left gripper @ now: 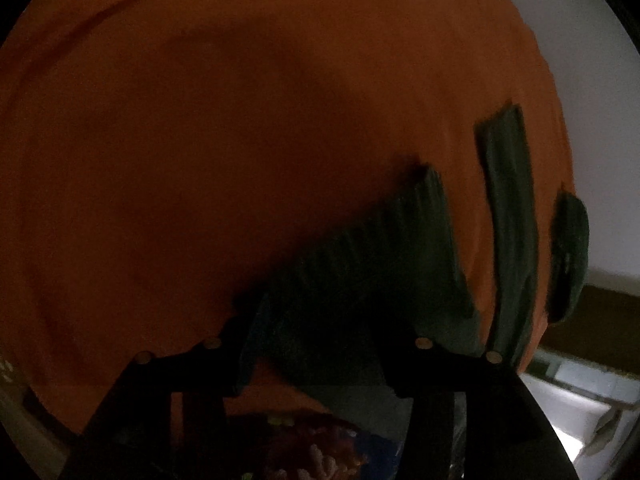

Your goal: Fold clothes

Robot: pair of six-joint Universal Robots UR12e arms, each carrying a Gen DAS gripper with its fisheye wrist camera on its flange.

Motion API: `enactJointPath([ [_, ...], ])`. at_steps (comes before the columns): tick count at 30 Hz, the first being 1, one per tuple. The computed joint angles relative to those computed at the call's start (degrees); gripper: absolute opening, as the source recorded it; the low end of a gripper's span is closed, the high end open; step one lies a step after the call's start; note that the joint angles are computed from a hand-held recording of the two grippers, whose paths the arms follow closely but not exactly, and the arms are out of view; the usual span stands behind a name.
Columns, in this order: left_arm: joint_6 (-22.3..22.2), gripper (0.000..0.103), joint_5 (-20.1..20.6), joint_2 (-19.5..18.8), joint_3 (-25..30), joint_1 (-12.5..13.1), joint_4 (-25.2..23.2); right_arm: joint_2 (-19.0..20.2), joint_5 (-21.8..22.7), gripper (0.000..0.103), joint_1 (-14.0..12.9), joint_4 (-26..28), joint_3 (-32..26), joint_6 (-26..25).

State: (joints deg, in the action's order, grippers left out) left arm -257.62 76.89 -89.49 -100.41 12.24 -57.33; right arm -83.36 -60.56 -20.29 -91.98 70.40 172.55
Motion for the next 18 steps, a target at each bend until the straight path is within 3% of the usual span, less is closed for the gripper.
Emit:
enactJointPath([
  [7,-2.62,0.052,-3.76,0.08,-1.49,-0.15,1.46,-0.18,-1.16,0.055,-0.63,0.96,1.42,3.74],
  [13,-0.02,0.052,-3.66,-1.07,-0.10,-1.02,-3.37,0.63,-2.88,0.058,0.04,1.65,0.58,7.28],
  [16,-1.35,0.052,-5.93,-2.00,-0.53,-1.07,-2.30,1.15,-4.77,0.060,0.70,2.23,-0.35,9.37],
  [18,-1.02,0.052,-5.13,-3.38,0.77,-1.56,-2.41,1.50,-5.75,0.060,0.99,2.92,-1.22,10.82],
])
